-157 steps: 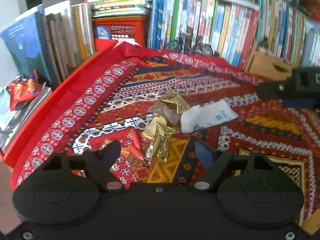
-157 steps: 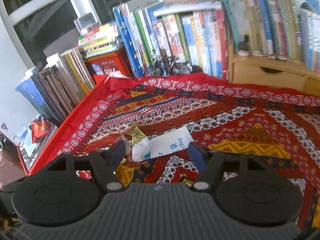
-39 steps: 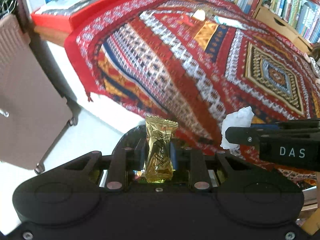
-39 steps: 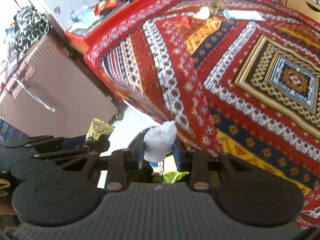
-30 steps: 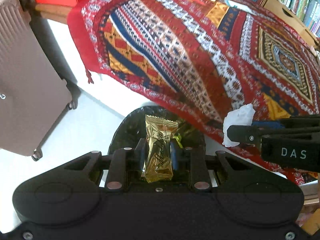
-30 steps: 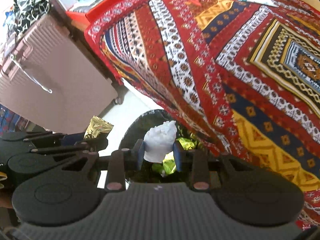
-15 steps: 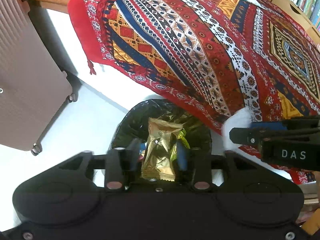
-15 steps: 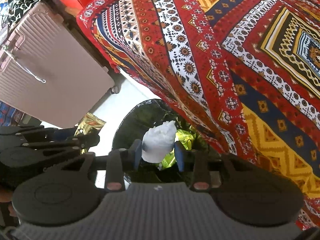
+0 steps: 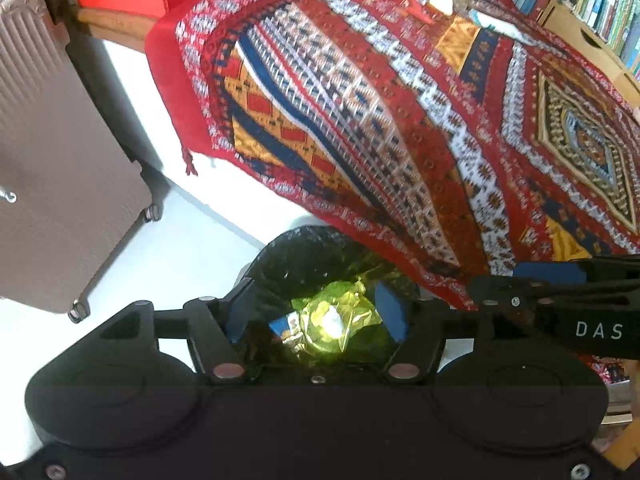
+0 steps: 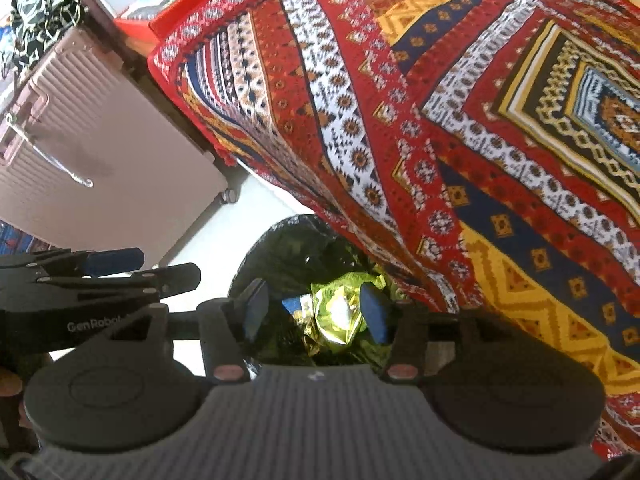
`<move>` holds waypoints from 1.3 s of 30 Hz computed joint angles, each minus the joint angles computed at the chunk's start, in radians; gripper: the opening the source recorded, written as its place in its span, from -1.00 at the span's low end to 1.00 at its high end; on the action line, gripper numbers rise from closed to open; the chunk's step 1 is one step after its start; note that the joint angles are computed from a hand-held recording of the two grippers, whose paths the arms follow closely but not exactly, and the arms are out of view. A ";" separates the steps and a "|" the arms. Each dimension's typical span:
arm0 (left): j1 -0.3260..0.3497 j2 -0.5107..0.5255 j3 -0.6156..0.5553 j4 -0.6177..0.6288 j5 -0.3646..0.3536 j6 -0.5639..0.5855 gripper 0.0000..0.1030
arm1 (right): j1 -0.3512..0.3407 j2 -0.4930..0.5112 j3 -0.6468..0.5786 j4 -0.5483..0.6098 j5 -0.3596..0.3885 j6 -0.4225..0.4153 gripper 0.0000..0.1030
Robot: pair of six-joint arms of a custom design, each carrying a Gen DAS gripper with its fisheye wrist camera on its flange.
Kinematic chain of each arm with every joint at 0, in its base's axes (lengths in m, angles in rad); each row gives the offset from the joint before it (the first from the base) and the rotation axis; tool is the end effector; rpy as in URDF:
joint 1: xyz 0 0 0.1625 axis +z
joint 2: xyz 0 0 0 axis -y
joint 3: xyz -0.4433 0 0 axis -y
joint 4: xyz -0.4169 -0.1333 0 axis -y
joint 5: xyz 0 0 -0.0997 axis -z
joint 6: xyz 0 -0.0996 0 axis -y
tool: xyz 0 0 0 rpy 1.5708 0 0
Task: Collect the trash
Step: 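Move both open grippers back toward the remaining gold wrapper and white bag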
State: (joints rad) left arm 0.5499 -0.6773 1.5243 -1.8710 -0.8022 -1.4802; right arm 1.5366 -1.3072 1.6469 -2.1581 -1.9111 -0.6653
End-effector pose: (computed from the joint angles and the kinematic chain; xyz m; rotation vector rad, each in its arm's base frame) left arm -0.4649 -0.5225 0.0149 -0.2709 2.3098 -0.6830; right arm 0.0785 -0.6313 0.3850 0.7931 -2.6177 0.1587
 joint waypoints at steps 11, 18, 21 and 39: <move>-0.025 0.010 -0.120 0.065 0.095 0.061 0.53 | 0.023 -0.035 -0.045 -0.032 0.063 0.038 0.34; -0.034 0.037 -0.218 0.101 0.168 0.119 0.61 | 0.044 -0.011 -0.120 -0.084 0.104 0.080 0.35; -0.034 0.056 -0.267 0.123 0.201 0.151 0.63 | 0.053 0.004 -0.157 -0.102 0.111 0.095 0.35; 0.011 0.204 -0.544 0.054 0.339 0.405 0.69 | 0.058 0.139 -0.423 -0.132 0.161 0.133 0.41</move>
